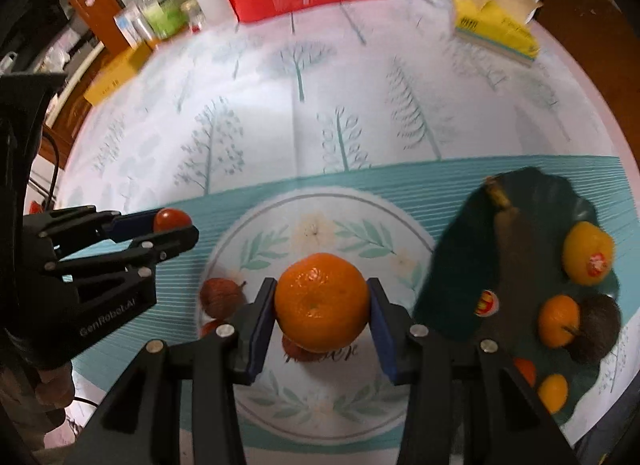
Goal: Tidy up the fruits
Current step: 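Carry tomato and orange into the green bowl and open both tools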
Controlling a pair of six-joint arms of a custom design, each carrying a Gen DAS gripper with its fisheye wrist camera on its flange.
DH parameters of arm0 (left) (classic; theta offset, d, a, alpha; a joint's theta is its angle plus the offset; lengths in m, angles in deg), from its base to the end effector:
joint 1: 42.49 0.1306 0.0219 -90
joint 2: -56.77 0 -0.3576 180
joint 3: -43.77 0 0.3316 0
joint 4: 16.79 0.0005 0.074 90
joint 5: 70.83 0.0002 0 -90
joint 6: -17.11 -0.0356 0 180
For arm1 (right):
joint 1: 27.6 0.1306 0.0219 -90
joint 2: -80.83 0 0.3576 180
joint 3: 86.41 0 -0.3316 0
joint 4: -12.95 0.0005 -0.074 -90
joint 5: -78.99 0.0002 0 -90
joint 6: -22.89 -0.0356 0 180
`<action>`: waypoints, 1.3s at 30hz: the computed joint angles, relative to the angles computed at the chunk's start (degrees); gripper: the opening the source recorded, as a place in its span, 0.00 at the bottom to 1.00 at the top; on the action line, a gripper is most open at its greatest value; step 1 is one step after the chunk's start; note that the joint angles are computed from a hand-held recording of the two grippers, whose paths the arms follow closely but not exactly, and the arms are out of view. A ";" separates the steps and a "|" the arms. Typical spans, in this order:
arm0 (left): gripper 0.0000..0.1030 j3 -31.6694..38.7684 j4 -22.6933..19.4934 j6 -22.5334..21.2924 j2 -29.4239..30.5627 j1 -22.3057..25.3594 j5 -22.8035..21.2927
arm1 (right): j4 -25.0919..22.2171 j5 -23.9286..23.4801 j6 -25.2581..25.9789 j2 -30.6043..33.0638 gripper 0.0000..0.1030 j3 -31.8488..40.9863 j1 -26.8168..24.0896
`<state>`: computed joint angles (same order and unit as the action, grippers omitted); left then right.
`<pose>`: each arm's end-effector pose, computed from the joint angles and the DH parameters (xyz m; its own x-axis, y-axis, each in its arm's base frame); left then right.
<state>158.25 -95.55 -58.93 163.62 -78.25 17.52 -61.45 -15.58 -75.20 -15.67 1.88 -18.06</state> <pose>0.3975 -0.2856 0.4131 -0.8843 0.3397 -0.3204 0.3743 0.9259 -0.0516 0.3446 0.0603 0.4109 -0.9423 -0.0161 -0.3344 -0.0606 0.9906 0.1230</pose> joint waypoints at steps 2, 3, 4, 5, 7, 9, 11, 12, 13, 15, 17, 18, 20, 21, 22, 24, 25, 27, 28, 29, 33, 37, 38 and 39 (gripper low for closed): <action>0.26 1.53 -0.88 0.21 -0.90 -1.23 -0.43 | -0.41 0.41 -0.51 -2.25 0.43 0.12 -0.17; 0.26 2.31 -1.18 0.29 -1.31 -1.95 -0.62 | -0.30 0.52 -0.75 -2.40 0.43 0.48 -0.14; 0.26 2.67 -1.12 0.21 -1.81 -2.45 -0.73 | -0.46 0.58 -0.88 -3.56 0.43 0.35 -0.31; 0.26 3.35 -1.19 0.19 -2.44 -3.36 -0.94 | -0.70 0.71 -1.09 -4.82 0.43 0.17 -0.50; 0.26 4.76 -1.75 0.29 -3.19 -5.06 -1.48 | -1.53 0.78 -1.27 -6.96 0.43 -0.13 -1.05; 0.26 6.38 -2.46 0.29 -3.57 -6.86 -2.24 | -2.30 0.39 -1.15 -9.25 0.43 -0.75 -2.18; 0.26 8.53 -3.40 0.40 -3.42 -8.85 -3.45 | -2.86 0.15 -0.98 -11.66 0.43 -1.42 -3.46; 0.26 9.68 -3.95 0.73 -3.11 -9.97 -4.10 | -3.23 0.04 -0.54 -12.82 0.43 -1.61 -4.45; 0.26 11.18 -4.64 1.06 -2.60 -11.16 -4.79 | -3.73 -0.16 -0.03 -13.75 0.43 -1.71 -5.35; 0.26 13.46 -5.62 2.12 -1.54 -12.93 -5.77 | -4.86 -1.21 1.60 -15.60 0.43 -1.62 -8.67; 0.26 15.85 -6.48 3.38 -0.24 -14.49 -6.40 | -5.83 -3.08 3.42 -16.64 0.43 -1.40 -12.23; 0.26 17.92 -7.37 4.31 0.98 -15.32 -6.60 | -6.34 -4.09 4.57 -17.04 0.43 -1.24 -14.12; 0.26 21.48 -8.75 5.54 3.17 -16.69 -6.84 | -7.69 -6.36 8.05 -17.45 0.43 -0.31 -19.09; 0.26 22.51 -9.05 5.95 3.85 -17.22 -7.06 | -8.32 -7.54 10.17 -17.44 0.43 0.35 -21.82; 0.26 24.65 -9.78 6.60 5.20 -18.03 -7.51 | -8.92 -8.58 12.07 -17.22 0.43 1.09 -24.11; 0.26 28.62 -11.02 8.32 7.87 -19.34 -8.05 | -10.08 -10.66 16.12 -16.18 0.43 2.66 -28.55; 0.26 30.24 -11.54 9.12 8.95 -19.85 -8.19 | -10.36 -11.19 17.26 -15.79 0.43 3.12 -29.75; 0.26 33.44 -12.40 11.06 11.42 -20.85 -8.65 | -11.40 -12.98 20.92 -14.03 0.43 4.91 -33.37; 0.26 34.81 -12.85 11.89 12.51 -21.24 -8.82 | -11.98 -13.87 22.79 -12.99 0.43 5.83 -35.00; 0.26 36.20 -13.20 13.08 13.80 -21.63 -8.88 | -12.46 -14.63 24.84 -11.69 0.43 6.85 -36.46; 0.26 37.26 -12.85 17.16 16.45 -22.17 -8.61 | -12.43 -15.65 31.23 -7.02 0.43 9.54 -39.09; 0.26 33.83 -10.34 22.65 17.37 -22.27 -6.77 | -12.75 -17.63 35.54 -2.44 0.43 11.73 -39.54; 0.26 32.76 -9.74 23.83 17.44 -22.25 -6.38 | -12.52 -17.93 36.56 -1.18 0.43 12.12 -39.26; 0.26 31.62 -9.13 25.03 17.51 -22.28 -6.06 | -12.25 -18.11 37.22 -0.37 0.43 12.26 -38.97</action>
<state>189.87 -104.68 -33.91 181.13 -100.53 11.46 -73.69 -33.69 -37.98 -16.04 14.14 -57.04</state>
